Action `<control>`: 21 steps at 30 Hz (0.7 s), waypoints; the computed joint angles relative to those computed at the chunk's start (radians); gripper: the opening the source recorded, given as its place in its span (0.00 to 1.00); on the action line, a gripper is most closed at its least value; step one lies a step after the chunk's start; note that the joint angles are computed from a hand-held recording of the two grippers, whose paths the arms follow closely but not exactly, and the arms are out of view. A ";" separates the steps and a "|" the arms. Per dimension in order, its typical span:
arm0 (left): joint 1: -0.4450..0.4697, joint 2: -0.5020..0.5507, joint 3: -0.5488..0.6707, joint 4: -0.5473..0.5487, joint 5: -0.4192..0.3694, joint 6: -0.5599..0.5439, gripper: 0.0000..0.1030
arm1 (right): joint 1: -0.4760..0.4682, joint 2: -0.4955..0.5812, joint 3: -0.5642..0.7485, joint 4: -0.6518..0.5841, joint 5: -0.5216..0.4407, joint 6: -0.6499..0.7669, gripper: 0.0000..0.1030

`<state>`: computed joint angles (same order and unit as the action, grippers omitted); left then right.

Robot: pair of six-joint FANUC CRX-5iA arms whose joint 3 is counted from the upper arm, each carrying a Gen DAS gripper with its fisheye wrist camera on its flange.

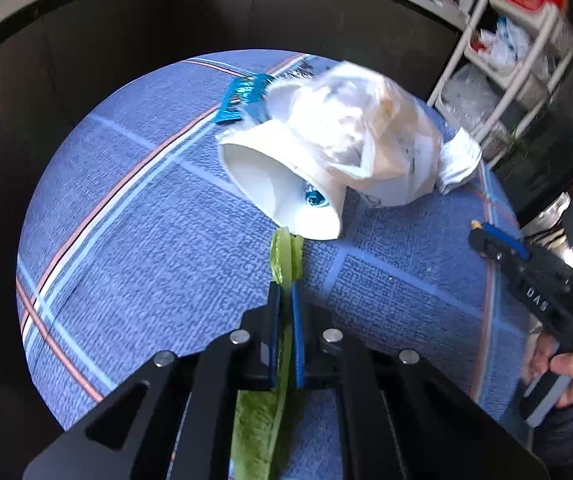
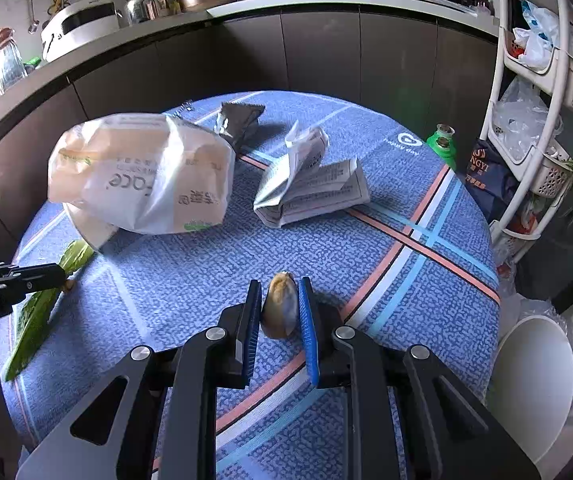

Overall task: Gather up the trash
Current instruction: 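Grasp the peanut shell with the right gripper while the left gripper holds the leaf, then carry the leaf and peanut shell over the white bin and open both grippers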

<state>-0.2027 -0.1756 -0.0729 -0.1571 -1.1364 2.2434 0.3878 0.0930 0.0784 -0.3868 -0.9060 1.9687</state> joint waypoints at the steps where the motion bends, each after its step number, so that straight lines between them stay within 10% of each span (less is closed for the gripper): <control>1: 0.008 -0.015 -0.008 0.009 0.004 0.004 0.07 | -0.004 -0.007 0.000 -0.008 0.001 0.006 0.17; 21: -0.038 -0.026 -0.003 0.065 0.033 -0.006 0.07 | -0.068 -0.129 -0.033 -0.093 -0.018 0.059 0.17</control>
